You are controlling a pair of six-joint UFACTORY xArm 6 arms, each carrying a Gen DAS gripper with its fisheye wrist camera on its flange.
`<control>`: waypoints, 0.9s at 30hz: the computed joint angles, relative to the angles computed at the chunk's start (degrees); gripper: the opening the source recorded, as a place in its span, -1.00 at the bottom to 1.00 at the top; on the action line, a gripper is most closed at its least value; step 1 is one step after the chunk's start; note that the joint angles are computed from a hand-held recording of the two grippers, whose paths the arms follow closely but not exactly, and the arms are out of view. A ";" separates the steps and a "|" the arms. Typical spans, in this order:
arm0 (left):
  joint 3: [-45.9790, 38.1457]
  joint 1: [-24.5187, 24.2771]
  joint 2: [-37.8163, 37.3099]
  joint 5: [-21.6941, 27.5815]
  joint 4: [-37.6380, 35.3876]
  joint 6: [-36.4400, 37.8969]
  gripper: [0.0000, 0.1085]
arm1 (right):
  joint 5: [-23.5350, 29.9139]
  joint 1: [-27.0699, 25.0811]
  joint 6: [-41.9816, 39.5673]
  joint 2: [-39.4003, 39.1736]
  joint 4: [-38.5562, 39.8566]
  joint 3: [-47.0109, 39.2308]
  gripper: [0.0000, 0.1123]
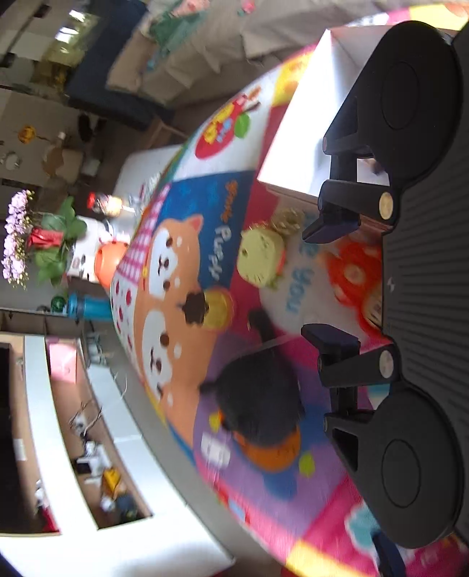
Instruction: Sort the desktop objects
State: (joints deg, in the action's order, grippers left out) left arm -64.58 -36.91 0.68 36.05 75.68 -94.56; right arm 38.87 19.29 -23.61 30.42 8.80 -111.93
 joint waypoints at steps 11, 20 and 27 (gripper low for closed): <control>3.86 0.66 -3.87 -0.01 -4.15 0.18 0.85 | 6.70 -0.99 -9.63 -4.83 9.25 6.32 -0.40; 5.01 -0.57 -5.40 2.67 -7.84 3.08 0.85 | 9.40 -7.10 -25.63 -26.62 25.72 32.24 -0.39; 4.14 -1.50 -4.62 1.49 -10.91 7.23 0.85 | -14.70 -12.19 -26.15 -35.03 33.08 45.29 -0.09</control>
State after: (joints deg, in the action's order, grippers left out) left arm -60.43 -38.41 -3.94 37.53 64.77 -87.34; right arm 24.17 7.09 -49.76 -4.62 41.88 -66.65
